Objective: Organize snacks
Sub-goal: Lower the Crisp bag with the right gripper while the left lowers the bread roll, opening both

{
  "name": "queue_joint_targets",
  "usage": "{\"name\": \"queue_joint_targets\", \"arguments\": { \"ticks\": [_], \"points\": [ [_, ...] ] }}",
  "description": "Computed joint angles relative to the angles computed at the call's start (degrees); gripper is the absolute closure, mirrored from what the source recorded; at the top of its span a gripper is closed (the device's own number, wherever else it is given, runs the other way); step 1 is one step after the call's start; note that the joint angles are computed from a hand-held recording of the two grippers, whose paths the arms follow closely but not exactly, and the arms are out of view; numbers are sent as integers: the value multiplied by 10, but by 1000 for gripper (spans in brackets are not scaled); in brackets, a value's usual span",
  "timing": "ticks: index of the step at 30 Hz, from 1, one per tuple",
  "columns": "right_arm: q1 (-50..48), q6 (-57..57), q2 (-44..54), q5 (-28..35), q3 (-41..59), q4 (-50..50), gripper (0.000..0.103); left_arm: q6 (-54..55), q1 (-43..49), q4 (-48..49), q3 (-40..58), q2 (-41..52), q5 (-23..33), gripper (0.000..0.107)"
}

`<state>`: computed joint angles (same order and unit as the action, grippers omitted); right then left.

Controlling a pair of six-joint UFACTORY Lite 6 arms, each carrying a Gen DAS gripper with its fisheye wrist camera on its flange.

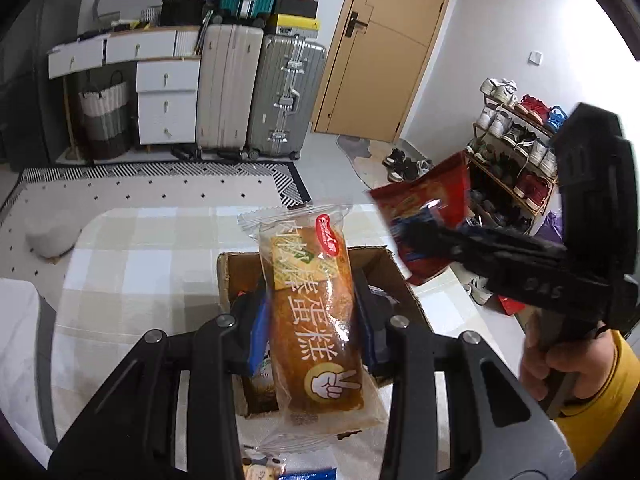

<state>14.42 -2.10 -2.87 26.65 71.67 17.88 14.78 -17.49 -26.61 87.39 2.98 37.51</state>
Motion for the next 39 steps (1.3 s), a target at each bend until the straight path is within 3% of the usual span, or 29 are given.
{"name": "queue_joint_targets", "arguments": {
  "ticks": [3, 6, 12, 21, 25, 36, 39],
  "points": [
    [-22, -52, 70, 22, 40, 61, 56, 3, -10, 6, 46, 70, -16, 74],
    [-29, -44, 113, 37, 62, 46, 56, -11, -17, 20, 103, 137, -18, 74],
    [-34, -51, 114, 49, 31, 44, 56, -22, -29, 32, 163, 207, -21, 74],
    [-33, -79, 86, 57, 3, 71, 56, 6, -37, 20, 154, 222, -29, 74],
    [-49, -143, 70, 80, -11, 152, 56, 0, -43, 31, 152, 230, -26, 74],
    [-32, -78, 68, 76, -12, 86, 53, 7, -44, 35, 133, 235, -57, 74],
    [-24, -57, 56, 72, -15, 56, 47, 7, -38, 30, 126, 227, -59, 74]
  ]
}}
